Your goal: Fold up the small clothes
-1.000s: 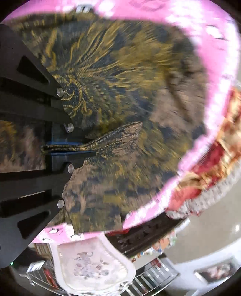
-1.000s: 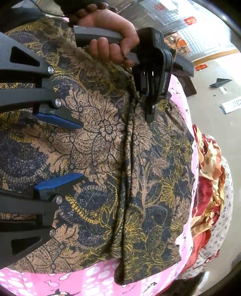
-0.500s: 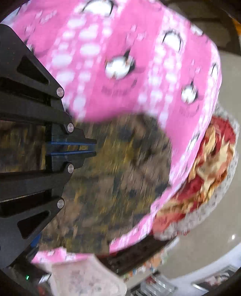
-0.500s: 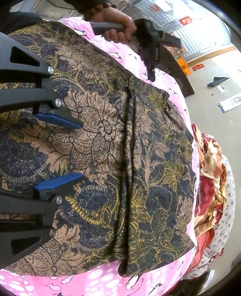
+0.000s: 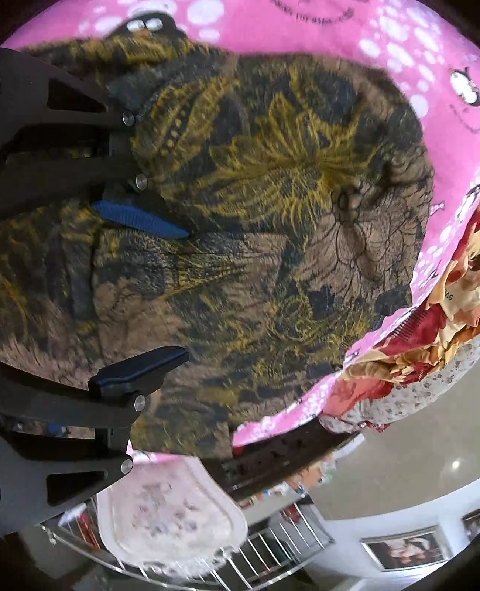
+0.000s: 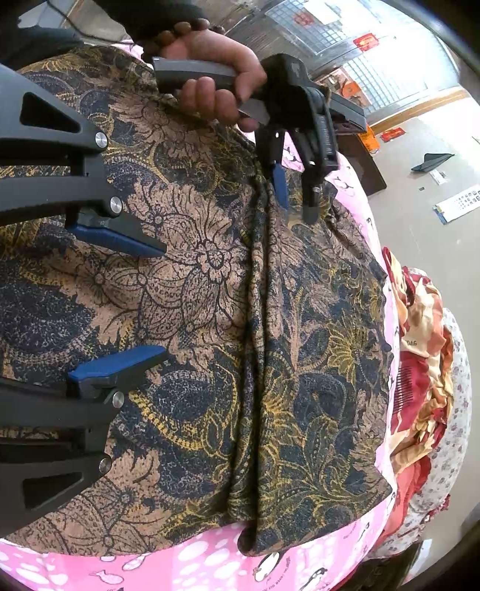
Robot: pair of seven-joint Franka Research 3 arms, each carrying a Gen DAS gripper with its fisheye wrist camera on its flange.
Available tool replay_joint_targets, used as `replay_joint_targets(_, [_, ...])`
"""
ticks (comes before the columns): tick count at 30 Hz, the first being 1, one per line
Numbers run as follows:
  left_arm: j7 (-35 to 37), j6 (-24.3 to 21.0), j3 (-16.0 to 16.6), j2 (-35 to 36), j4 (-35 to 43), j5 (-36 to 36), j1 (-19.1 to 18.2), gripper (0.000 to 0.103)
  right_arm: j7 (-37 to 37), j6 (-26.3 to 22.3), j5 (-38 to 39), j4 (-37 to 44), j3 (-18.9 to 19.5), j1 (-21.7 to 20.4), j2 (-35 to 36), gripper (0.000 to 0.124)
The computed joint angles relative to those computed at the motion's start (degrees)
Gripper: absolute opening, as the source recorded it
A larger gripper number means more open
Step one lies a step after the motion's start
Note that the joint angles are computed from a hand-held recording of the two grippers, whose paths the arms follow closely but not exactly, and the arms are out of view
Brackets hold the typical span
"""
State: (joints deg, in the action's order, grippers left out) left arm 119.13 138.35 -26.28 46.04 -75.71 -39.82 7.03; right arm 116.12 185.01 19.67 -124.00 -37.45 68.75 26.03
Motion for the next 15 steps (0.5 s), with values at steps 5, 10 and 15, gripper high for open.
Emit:
replay_joint_targets(5, [-3.2,6.9,2.6,-2.7,-3.0,1.4,-1.5,0.046,-1.2,0.8,1.2,0.0,2.2,-2.0,-0.4,0.048])
replay_joint_targets(10, [-1.4,-2.4,-0.7,1.0,2.1,3.4,-0.5,0.046,-1.4,0.7,1.5,0.1,2.3,-2.0,-0.3,0.048])
replay_joint_targets(15, [0.2,-1.2,-2.2,1.7,2.3,-2.9,0.6,0.046,-1.1,0.0,1.2,0.4,1.1,-0.9,0.2,0.048])
